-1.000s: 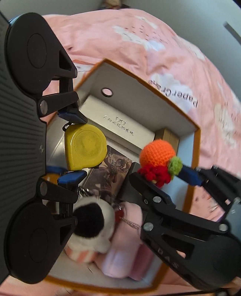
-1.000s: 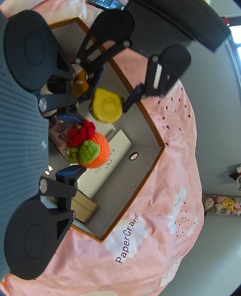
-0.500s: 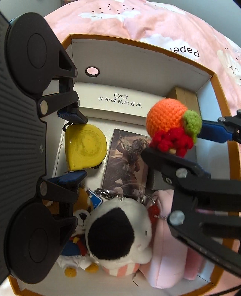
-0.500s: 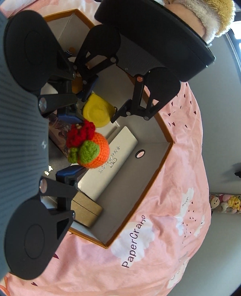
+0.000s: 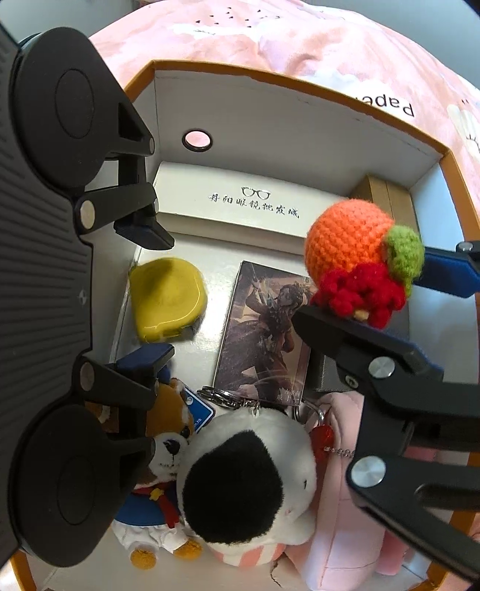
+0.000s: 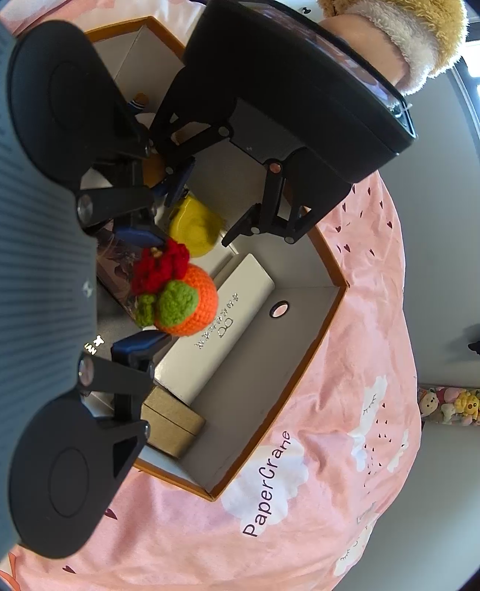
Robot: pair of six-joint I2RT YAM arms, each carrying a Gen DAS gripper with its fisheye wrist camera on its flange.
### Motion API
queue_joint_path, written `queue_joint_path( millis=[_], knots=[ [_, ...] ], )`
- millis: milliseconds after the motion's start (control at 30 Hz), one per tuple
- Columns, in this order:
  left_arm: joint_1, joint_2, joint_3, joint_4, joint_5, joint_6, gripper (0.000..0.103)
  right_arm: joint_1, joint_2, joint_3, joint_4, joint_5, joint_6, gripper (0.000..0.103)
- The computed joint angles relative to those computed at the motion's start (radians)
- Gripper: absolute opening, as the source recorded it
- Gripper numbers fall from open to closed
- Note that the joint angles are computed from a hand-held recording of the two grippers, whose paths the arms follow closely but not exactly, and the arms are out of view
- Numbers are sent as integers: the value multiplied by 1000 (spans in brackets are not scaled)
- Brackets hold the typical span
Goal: Organize objects
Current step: 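Lower both items into the box and open both grippers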
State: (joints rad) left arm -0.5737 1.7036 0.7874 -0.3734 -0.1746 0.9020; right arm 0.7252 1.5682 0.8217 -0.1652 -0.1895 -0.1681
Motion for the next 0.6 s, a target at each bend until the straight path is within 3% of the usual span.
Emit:
queue_joint_path(
  millis=[233, 400, 433, 600],
  knots=[
    [41, -104, -56, 16, 59, -36, 73, 11, 6, 11, -5, 11, 3, 50],
    [111, -214, -76, 32, 171, -148, 71, 16, 34, 38, -14, 5, 11, 50],
    [104, -189, -32, 32, 181, -187, 70, 18, 47, 50, -19, 1, 14, 50],
    [165, -255, -77, 99, 195, -326, 64, 54, 126, 118, -31, 39, 14, 50]
  ],
)
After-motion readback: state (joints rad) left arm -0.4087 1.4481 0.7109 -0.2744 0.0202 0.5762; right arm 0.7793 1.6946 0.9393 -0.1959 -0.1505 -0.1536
